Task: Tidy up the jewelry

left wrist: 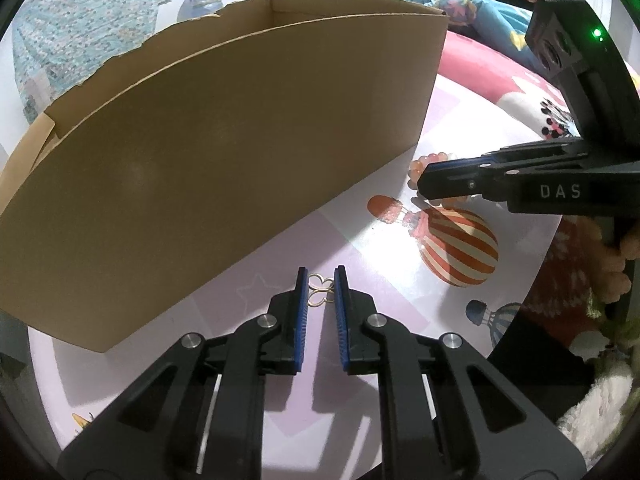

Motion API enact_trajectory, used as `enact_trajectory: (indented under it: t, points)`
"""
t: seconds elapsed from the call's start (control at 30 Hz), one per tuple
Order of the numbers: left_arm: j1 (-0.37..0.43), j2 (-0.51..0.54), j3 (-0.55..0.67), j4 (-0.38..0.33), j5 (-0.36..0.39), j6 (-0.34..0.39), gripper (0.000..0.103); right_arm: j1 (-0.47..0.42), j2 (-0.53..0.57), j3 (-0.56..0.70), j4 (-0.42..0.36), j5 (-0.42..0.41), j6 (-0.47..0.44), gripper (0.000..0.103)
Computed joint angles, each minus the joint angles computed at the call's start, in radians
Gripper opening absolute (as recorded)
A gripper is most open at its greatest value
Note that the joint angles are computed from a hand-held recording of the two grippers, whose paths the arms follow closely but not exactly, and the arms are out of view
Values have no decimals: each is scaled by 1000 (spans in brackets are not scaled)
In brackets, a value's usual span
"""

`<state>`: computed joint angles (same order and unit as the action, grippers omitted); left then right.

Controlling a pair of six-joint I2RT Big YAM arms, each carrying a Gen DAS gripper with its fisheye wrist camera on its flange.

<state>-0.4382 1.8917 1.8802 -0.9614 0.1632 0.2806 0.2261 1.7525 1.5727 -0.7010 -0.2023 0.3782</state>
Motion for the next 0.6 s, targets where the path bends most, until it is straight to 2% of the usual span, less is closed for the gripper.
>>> enact_trajectory:
  t: [0.13,0.27,0.3,0.33,0.4,0.6]
  points:
    - [9,-14,-27,24,16,-16,12,-7,8,10,-9,-17,2,10]
    - [16,-26,-48,40,30,-21,12,-28,9,3,4,-70,40,10]
    - [21,-30,-53,42,40,-21,10,-33,9,0,9,-85,52,10]
    - [25,-30,-52,38,49,-20,0,-39,11,0,10,-98,62,10]
    - [34,-29,-50,34,70,-29,0,-45,14,4,6,-115,77,10]
    - [50,-29,-66,79,115,-73,0,-35,32,51,-68,-78,57,10]
